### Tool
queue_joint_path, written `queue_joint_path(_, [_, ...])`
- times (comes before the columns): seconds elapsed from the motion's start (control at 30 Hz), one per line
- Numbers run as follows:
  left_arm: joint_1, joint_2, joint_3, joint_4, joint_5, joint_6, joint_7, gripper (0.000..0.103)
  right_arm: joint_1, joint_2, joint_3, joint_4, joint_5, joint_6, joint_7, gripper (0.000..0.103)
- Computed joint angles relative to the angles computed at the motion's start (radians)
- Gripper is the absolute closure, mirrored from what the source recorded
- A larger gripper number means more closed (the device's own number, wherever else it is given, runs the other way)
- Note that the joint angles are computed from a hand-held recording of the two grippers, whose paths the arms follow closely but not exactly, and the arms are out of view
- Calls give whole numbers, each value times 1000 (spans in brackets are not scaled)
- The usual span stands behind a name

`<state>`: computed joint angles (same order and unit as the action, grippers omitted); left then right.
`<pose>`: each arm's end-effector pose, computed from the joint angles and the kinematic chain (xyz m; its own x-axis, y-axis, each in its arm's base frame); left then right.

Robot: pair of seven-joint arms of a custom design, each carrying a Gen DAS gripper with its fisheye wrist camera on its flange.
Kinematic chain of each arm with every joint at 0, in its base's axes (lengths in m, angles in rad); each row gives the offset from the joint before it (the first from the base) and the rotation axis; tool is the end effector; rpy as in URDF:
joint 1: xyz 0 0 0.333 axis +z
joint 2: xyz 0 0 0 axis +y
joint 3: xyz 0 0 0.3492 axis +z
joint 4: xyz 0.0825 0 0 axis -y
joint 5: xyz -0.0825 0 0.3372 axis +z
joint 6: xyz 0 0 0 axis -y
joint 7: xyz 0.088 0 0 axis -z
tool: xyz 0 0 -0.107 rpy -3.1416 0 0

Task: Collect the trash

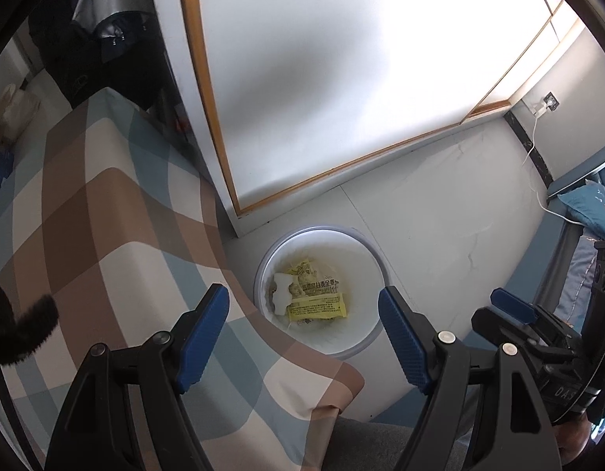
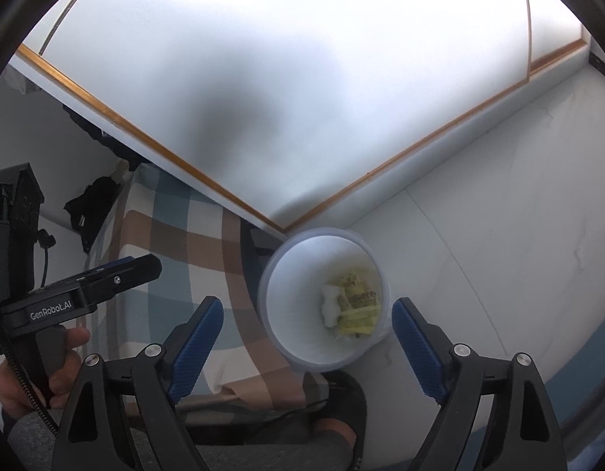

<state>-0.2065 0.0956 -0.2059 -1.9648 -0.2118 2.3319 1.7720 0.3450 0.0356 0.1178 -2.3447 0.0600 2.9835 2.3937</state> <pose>0.5179 -0.2261 0.5090 -0.4802 -0.8642 0.1499 -0.8571 0.4261 -0.2894 0.4677 0.2280 0.4537 -0.2829 -0.8492 -0.4459 -0.8171 0.4568 -0.3515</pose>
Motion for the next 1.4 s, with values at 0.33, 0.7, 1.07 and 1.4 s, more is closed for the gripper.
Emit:
queue_joint_path(0.33, [1, -32, 0, -23, 5, -3, 9, 27, 1, -16, -12, 7, -90, -22, 81, 14])
queue_joint_path(0.7, [6, -53, 2, -35, 15, -5, 6, 27, 2, -19, -11, 14, -116, -31, 114, 14])
queue_joint_path(1.07, [6, -51, 1, -29, 6, -15, 15, 27, 3, -21, -11, 13, -125, -26, 129, 14])
queue_joint_path(1.4, [4, -49, 1, -28, 20, -17, -7, 27, 2, -22, -12, 10, -133, -24, 144, 14])
